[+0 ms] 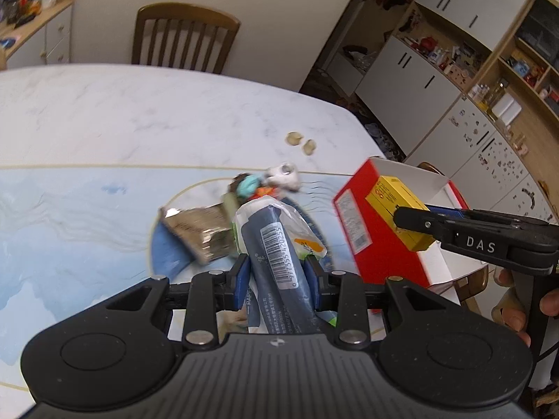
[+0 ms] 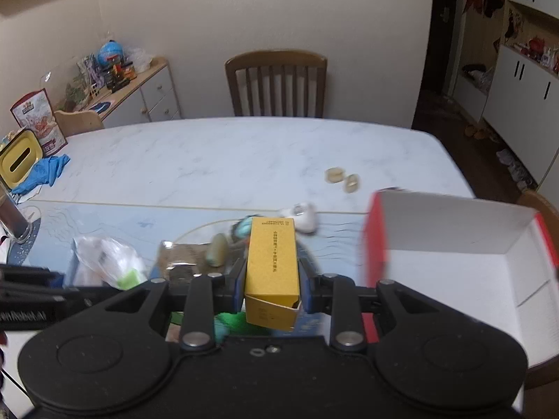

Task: Organize objects
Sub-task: 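Grasp the yellow box with the right gripper while the left grasps the clear packet bag, then carry both items into the red shoebox and open both grippers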

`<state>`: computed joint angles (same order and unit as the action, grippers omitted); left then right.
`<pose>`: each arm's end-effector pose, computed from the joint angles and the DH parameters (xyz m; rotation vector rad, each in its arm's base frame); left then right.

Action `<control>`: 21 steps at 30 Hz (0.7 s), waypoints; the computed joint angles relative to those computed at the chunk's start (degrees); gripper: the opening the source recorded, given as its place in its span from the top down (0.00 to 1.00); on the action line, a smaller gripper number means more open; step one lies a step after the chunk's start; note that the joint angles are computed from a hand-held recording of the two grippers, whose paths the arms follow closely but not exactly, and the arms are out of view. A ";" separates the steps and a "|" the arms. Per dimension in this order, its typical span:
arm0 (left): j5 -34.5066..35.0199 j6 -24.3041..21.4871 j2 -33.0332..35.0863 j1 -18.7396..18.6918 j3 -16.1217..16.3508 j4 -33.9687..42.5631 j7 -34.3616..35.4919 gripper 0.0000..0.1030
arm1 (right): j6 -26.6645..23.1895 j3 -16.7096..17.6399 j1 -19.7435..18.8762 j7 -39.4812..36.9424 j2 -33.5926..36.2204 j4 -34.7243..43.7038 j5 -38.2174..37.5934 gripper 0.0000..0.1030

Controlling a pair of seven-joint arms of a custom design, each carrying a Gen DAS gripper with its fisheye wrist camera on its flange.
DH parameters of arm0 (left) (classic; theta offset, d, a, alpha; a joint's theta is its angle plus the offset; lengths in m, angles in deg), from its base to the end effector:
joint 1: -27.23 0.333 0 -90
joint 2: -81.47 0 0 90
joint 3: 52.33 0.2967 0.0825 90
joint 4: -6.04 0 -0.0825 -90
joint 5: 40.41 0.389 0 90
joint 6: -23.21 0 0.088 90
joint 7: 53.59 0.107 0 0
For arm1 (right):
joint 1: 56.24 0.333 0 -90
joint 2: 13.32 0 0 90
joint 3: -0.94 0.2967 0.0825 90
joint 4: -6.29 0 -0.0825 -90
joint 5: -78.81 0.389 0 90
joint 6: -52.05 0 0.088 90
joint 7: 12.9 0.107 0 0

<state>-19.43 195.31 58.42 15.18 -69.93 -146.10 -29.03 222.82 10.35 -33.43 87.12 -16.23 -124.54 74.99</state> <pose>0.3783 -0.2459 0.4238 -2.1360 1.6460 -1.0079 0.4727 0.3043 0.4404 -2.0688 1.2951 -0.4371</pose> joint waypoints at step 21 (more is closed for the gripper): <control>16.61 -21.70 37.88 -7.75 -3.37 49.46 -0.38 0.68 | 1.64 -10.24 -5.01 -39.78 -4.29 -6.92 32.53 0.72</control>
